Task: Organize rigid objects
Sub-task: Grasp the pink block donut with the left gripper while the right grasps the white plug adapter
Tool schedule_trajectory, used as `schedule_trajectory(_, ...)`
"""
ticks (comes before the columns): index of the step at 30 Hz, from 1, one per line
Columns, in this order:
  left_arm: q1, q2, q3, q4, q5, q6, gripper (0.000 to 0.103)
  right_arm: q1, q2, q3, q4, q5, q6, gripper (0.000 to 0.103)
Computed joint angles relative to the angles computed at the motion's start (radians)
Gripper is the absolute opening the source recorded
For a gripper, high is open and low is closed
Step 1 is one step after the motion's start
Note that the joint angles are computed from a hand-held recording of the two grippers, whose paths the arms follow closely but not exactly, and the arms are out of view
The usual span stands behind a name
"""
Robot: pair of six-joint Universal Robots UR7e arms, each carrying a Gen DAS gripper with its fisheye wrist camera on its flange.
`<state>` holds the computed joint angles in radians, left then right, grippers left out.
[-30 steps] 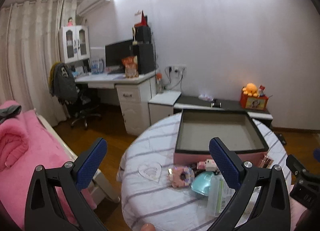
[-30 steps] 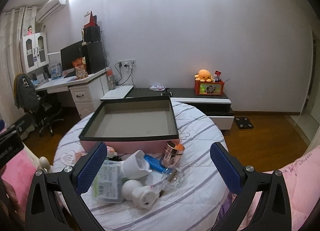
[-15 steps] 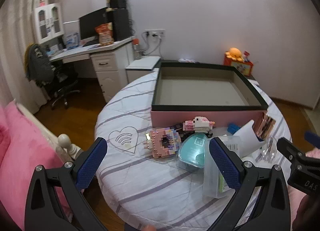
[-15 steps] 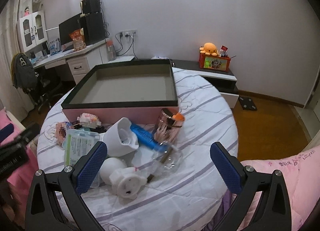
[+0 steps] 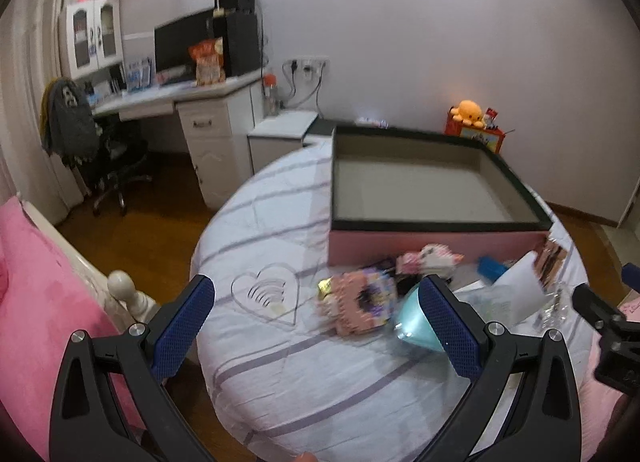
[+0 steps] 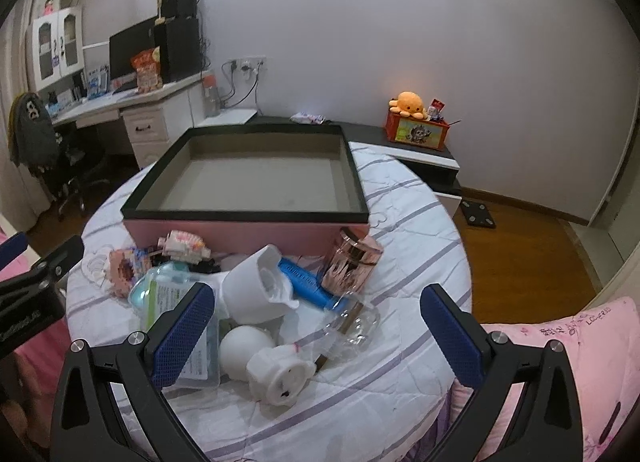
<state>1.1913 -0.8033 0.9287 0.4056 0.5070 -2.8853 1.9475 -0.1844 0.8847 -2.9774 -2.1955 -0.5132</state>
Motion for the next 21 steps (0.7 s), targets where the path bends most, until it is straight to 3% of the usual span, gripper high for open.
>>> schedule_trajectory(8,0.051,0.107,-0.174,0.176,0.019,-0.091,0.103,-0.018,0.064,-0.143,0.18,0.056,0.052,0.102)
schedule_trajectory(17,0.086,0.286,-0.46,0.432,0.048,-0.196,0.103,-0.058,0.133,-0.317,0.425,0.146,0.101,0.082)
schedule_trajectory(21,0.096,0.31,-0.509,0.444,0.092,-0.2,0.103,-0.071,0.17,-0.395,0.515,0.178,0.102,0.076)
